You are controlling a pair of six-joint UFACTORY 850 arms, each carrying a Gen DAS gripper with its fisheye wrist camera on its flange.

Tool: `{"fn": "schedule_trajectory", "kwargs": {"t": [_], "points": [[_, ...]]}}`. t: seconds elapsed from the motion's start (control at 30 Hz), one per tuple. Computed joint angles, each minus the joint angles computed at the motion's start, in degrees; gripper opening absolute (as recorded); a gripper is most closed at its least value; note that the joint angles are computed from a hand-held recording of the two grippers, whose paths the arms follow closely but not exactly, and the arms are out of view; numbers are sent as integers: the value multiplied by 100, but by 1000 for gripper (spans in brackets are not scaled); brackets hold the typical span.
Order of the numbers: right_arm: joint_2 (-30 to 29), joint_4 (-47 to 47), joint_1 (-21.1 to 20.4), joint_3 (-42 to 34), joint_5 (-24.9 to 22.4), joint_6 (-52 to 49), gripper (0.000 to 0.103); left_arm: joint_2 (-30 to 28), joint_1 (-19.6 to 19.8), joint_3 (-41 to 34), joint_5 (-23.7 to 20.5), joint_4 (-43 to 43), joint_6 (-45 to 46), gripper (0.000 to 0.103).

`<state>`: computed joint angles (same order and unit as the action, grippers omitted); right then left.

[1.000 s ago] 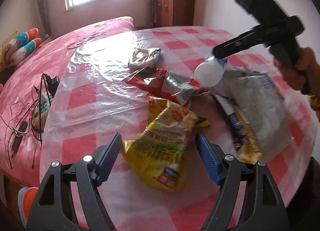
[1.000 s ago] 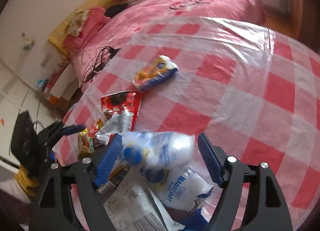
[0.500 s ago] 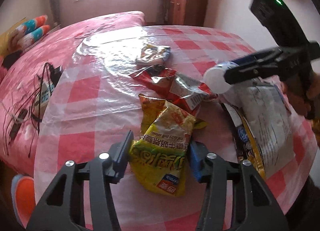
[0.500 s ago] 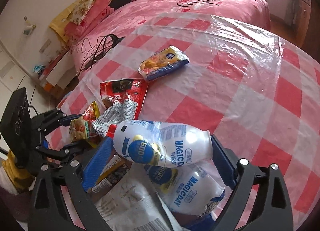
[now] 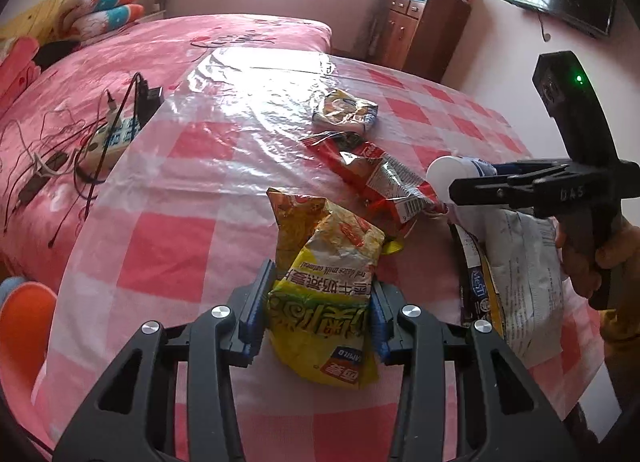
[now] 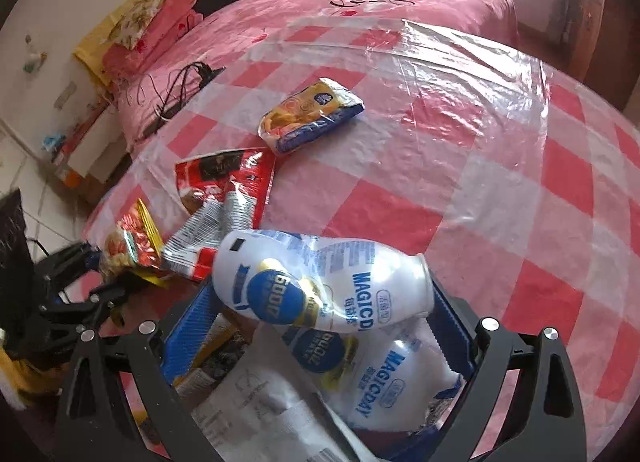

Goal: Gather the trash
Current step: 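Grasp the yellow chip bag with the left tool while the right tool holds the Magicday bottle, then carry both items to the orange bucket and release them from both tools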

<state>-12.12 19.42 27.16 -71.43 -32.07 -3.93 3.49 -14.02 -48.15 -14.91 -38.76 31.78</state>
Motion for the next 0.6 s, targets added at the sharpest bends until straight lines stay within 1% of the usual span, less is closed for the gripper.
{"fn": "schedule_trajectory", "kwargs": {"t": [0.1, 0.17, 0.27, 0.3, 0.6], "points": [[-13, 96, -18, -36, -36, 227, 95, 11, 15, 26, 42, 10, -88, 44], [9, -443, 67, -39, 62, 765, 95, 44, 61, 46, 31, -110, -13, 44], [40, -718, 119, -11, 167, 1079, 95, 92, 98, 82, 50, -227, 47, 44], [43, -813, 137, -4, 187, 1209, 92, 116, 119, 102, 39, -322, 111, 44], [165, -2513, 456, 163, 439, 2899, 91, 406, 320, 294, -15, -842, 529, 43]]}}
